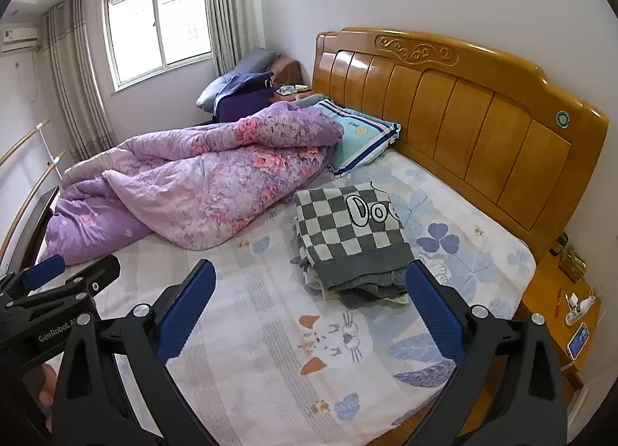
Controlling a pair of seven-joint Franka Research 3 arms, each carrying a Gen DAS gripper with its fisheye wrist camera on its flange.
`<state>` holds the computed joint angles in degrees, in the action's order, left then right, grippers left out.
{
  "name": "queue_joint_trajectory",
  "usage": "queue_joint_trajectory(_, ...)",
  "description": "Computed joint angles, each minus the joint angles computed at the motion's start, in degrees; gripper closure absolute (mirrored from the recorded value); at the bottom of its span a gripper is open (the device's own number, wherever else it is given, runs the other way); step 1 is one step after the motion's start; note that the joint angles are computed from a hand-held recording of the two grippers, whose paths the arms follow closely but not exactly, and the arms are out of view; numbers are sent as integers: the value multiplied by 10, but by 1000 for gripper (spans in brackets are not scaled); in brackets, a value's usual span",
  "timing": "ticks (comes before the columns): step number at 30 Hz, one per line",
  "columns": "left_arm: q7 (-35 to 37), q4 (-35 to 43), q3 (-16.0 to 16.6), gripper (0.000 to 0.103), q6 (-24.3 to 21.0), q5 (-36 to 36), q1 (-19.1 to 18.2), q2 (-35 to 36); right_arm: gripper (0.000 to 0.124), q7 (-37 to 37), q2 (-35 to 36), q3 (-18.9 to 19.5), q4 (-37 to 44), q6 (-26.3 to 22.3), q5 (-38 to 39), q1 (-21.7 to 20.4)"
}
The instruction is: Fold large clothes
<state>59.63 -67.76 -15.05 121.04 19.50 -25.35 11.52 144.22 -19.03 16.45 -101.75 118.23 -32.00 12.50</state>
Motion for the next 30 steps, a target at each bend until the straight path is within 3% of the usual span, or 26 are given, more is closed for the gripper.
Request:
queue_joint_trajectory(12, 31, 46, 2, 10, -15, -11, -11, 37, 29, -6, 15, -5, 17, -18, 0, 6)
queue_joint_trajectory(30, 48, 40, 4, 10, -8, -11, -16, 38, 29, -19, 11, -12, 11, -18, 4, 6)
